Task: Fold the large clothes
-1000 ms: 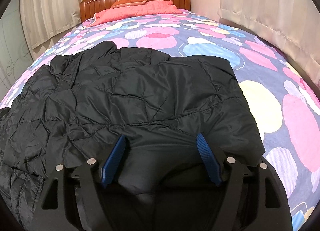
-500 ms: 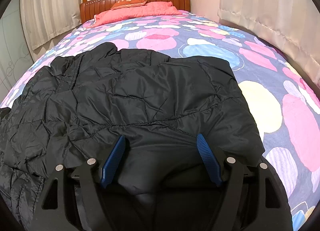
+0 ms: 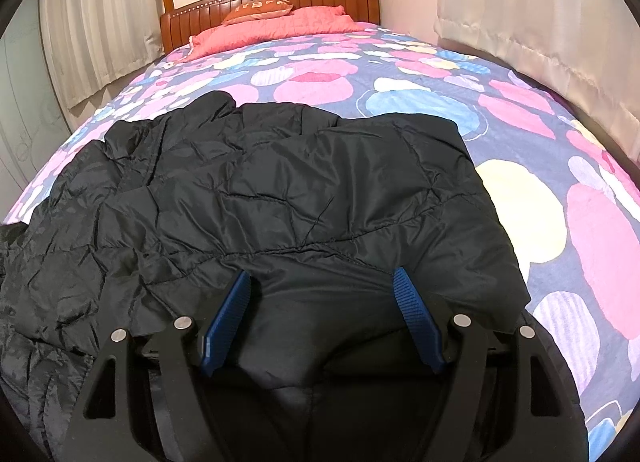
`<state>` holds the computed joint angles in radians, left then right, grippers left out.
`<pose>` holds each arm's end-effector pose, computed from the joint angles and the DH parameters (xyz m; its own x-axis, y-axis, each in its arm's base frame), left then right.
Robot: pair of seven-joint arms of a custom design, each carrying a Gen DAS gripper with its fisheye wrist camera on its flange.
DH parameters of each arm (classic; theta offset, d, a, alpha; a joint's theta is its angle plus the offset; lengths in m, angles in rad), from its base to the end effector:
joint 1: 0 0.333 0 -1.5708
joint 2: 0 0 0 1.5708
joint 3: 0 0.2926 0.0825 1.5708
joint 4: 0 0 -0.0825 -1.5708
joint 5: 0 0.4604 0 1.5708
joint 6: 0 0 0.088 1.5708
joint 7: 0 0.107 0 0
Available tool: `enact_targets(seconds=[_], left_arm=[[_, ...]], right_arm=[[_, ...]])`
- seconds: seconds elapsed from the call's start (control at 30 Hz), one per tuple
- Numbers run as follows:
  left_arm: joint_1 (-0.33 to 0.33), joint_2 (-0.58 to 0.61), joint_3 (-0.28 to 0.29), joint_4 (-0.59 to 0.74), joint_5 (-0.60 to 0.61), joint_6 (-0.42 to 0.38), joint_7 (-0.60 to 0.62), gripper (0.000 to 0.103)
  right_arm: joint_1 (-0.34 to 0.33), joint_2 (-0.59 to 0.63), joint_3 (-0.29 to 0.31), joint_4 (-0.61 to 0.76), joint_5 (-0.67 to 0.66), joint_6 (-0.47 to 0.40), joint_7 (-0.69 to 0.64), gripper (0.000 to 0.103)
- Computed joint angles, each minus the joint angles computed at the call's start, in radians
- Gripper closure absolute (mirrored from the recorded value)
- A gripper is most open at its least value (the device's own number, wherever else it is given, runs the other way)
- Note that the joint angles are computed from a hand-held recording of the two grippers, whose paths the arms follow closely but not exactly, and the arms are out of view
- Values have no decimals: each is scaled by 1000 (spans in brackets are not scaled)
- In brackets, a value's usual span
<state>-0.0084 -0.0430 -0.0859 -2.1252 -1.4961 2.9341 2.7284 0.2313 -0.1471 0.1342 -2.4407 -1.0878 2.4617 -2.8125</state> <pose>0.6244 0.0049 0.4197 -0.0883 -0.9209 0.3798 -0.5614 -0.2690 -0.7826 0.5071 0.1936 0.2999 -0.6261 -0.7769 -0.0664 -0.5353 0.4902 -0.6878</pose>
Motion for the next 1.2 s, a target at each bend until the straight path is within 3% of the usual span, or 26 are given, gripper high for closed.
enact_targets(seconds=[0.2,0.33,0.47,0.57,0.63,0.7,0.73,0.8,1.0,1.2], left_arm=[[-106,-26,-75,-42,214,0,-108,95],[-163,18,-103,-32,355,-9,-210,95],[-179,84,-132,-25,348,-20,-155,95],[-197,96,-156,-42,429,-20,-200,93],[-208,90,-164,-65,512,2,-264,83],[-207,68,-177,-79,412,-13,-170,47],[-212,60,-180,-81,336,-13,-106,42],[-228,20,-174,-107,240,-10,-18,38],[-250,-68,-112,-192,383,-45,-137,37],[-231,-94,-36,-229,460,46,-178,37]], right_arm=[[-6,-9,0,-13,-27,24,37,30],[-10,-12,1,-19,-42,37,56,30],[-14,-15,0,-23,-54,52,71,30],[-16,-16,0,-25,-56,56,75,30],[-16,-16,0,-25,-55,58,73,30],[-17,-16,0,-26,-56,64,70,28],[-17,-15,0,-24,-53,65,63,27],[-15,-14,1,-20,-41,58,48,27],[-10,-42,7,-23,-2,65,38,27],[-7,5,20,67,-18,130,17,27]])
